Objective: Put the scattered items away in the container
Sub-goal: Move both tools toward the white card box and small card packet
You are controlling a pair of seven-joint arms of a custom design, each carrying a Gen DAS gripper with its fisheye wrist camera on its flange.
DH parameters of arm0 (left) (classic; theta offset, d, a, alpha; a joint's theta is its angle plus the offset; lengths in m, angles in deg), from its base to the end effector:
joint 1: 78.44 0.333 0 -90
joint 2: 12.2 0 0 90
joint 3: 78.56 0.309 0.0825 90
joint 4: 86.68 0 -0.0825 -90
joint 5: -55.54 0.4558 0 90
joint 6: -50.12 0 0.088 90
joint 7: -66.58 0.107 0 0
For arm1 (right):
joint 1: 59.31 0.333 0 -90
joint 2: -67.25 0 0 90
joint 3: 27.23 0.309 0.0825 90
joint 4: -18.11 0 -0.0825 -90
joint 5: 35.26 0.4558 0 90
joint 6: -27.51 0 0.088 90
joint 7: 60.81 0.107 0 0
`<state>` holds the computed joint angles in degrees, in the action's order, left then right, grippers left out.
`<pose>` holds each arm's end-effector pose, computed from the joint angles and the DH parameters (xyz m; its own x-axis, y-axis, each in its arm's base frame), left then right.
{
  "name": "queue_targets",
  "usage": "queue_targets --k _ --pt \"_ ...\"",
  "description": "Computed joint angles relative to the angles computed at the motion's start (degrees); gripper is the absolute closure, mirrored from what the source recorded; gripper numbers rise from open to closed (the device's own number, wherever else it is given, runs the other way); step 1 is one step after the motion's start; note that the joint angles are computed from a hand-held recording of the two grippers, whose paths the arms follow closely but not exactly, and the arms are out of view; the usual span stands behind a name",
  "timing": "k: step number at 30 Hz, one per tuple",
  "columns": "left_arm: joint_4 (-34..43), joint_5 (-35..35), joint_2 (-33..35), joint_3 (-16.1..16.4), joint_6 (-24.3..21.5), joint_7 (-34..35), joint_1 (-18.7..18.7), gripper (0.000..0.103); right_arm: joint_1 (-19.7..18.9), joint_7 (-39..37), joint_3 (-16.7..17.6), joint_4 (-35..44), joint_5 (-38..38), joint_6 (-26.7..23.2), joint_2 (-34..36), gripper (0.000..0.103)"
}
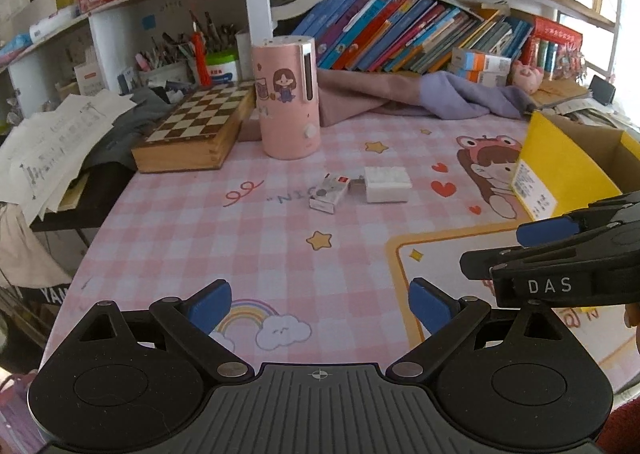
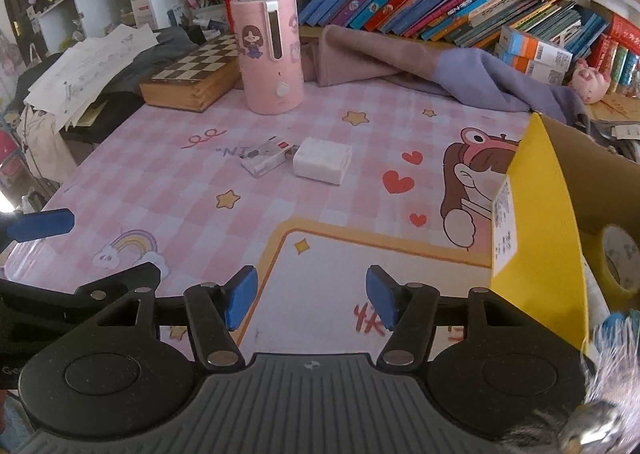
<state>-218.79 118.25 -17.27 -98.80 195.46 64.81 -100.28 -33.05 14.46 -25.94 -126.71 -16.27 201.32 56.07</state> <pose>0.4250 -0.3976 0.3569 0.0393 -0.9982 -0.0453 -0.6920 0.0055 -0.7219 0.4913 0.2283 0.3694 0.4321 -0.8992 -0.0693 -0.7062 -0.2895 -0.6461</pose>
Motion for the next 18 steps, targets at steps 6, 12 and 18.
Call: queue_targets --k 6,12,18 --pt "3.79 0.08 4.60 2.02 0.09 3.69 0.70 0.006 -1.44 0.48 0.50 6.63 2.15 -0.56 6.33 0.039" --pt "7.95 1.52 9.17 4.47 1.34 5.64 0.66 0.006 -4.88 1.97 3.14 13.90 1.03 -2.00 13.02 0.038" --pt "12.23 3.34 13.97 6.99 2.98 7.71 -0.14 0.006 -6.83 6.81 4.46 20.41 -4.74 -3.75 19.11 0.029"
